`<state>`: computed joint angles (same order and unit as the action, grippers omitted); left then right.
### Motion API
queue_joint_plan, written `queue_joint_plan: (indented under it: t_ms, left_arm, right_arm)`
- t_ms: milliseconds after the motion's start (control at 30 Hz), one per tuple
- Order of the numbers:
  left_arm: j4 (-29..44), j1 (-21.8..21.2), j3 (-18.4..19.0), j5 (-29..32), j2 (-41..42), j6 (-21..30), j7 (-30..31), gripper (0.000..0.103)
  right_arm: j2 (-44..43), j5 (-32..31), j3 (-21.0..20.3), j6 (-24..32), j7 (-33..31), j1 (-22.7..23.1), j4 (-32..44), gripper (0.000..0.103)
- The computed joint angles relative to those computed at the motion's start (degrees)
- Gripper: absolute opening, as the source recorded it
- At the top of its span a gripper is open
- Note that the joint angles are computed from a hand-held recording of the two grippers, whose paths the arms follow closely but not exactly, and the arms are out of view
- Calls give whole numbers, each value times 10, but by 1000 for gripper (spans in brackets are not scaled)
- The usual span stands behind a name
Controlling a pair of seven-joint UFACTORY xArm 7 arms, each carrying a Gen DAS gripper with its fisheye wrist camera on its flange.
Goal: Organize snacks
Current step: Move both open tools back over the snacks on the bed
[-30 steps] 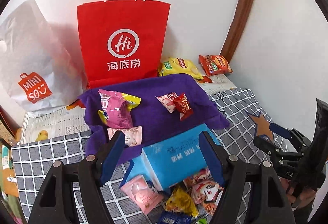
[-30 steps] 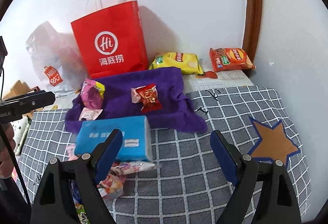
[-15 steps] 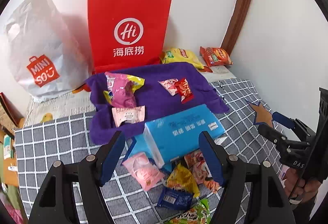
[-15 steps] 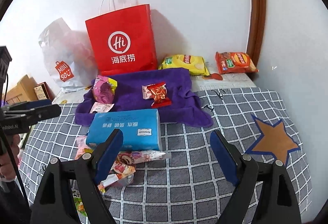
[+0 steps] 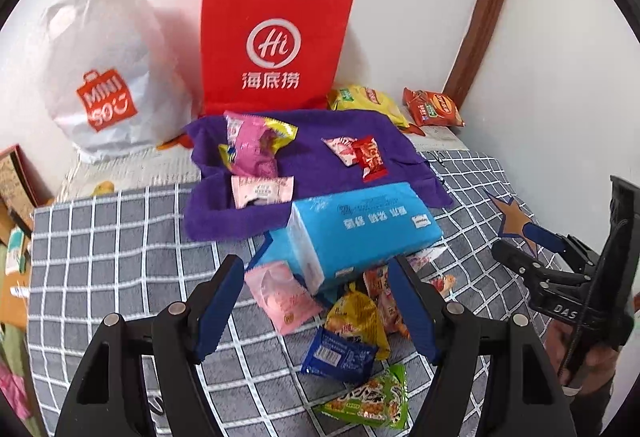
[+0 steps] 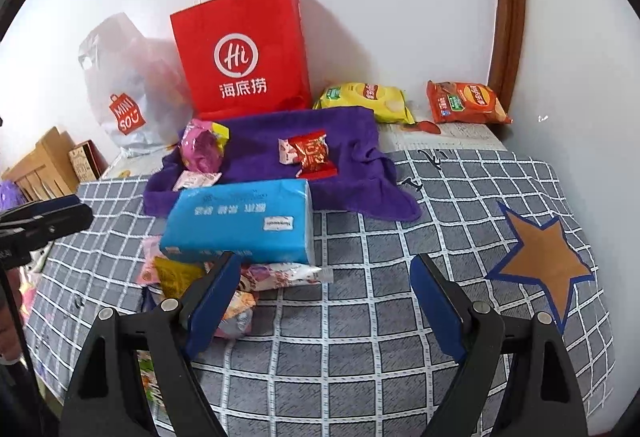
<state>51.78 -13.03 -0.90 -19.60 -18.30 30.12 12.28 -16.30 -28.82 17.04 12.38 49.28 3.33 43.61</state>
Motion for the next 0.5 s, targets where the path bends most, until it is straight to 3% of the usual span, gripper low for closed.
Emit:
queue_joint_plan:
  t_ms: [133,267,300,400,500]
  left_arm:
    - [-15,10,-4,10,-5,0,-26,73]
    - [-36,16,-4,22,-15,-7,-48,72]
    - [-39,17,-3,24,-16,-8,-50,72]
    - [-49,20,-1,31,-20,-10,-57,72]
    - [-55,21,2,37,-20,-9,-58,72]
  right_arm:
    - [15,-28,8,-7,13,-13,-5,84]
    - [45,100,-70,-40,-101,73,-16,73]
    - [54,114,-73,-44,-118,78,-14,70]
    - [83,76,-48,-47,-110,51,6,69]
    - [114,109,-67,-53,-155,71,24,68]
